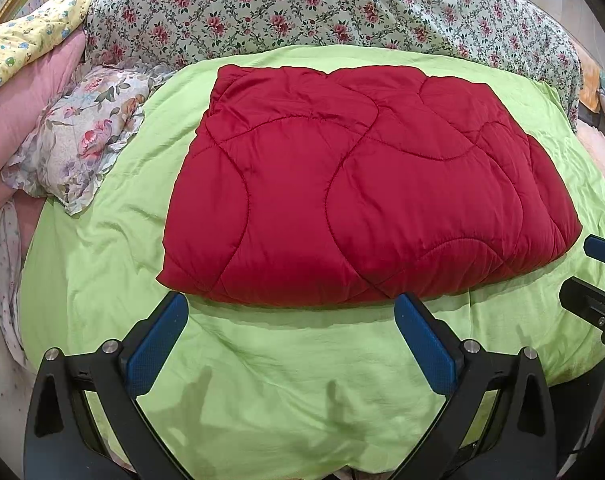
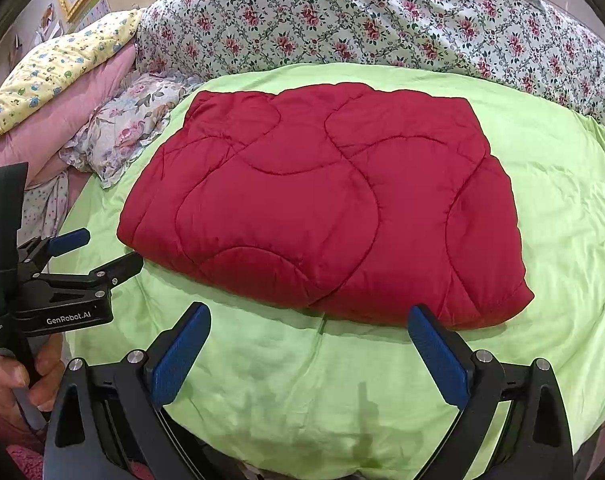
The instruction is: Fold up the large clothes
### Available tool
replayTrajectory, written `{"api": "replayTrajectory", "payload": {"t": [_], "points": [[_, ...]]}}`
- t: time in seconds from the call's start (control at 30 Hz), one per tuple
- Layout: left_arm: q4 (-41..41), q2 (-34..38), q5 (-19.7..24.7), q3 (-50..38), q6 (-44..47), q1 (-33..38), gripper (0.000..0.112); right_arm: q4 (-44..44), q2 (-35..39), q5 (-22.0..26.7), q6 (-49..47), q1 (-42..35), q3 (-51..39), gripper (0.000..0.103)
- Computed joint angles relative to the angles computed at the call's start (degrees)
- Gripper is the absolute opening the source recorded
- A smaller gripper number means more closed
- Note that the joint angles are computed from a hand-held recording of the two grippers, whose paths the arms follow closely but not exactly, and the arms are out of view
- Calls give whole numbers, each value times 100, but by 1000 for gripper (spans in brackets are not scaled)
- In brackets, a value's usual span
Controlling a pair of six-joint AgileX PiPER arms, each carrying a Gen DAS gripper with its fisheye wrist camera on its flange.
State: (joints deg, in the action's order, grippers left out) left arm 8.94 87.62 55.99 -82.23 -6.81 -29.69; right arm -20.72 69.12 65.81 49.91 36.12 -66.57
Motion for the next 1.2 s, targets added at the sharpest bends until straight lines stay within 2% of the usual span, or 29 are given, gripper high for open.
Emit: {"api": "replayTrajectory", "payload": {"t": [1.2], "points": [[-86,131,17,-213,57,7,103,-29,168,-194,-220,-231,-218,100]]}}
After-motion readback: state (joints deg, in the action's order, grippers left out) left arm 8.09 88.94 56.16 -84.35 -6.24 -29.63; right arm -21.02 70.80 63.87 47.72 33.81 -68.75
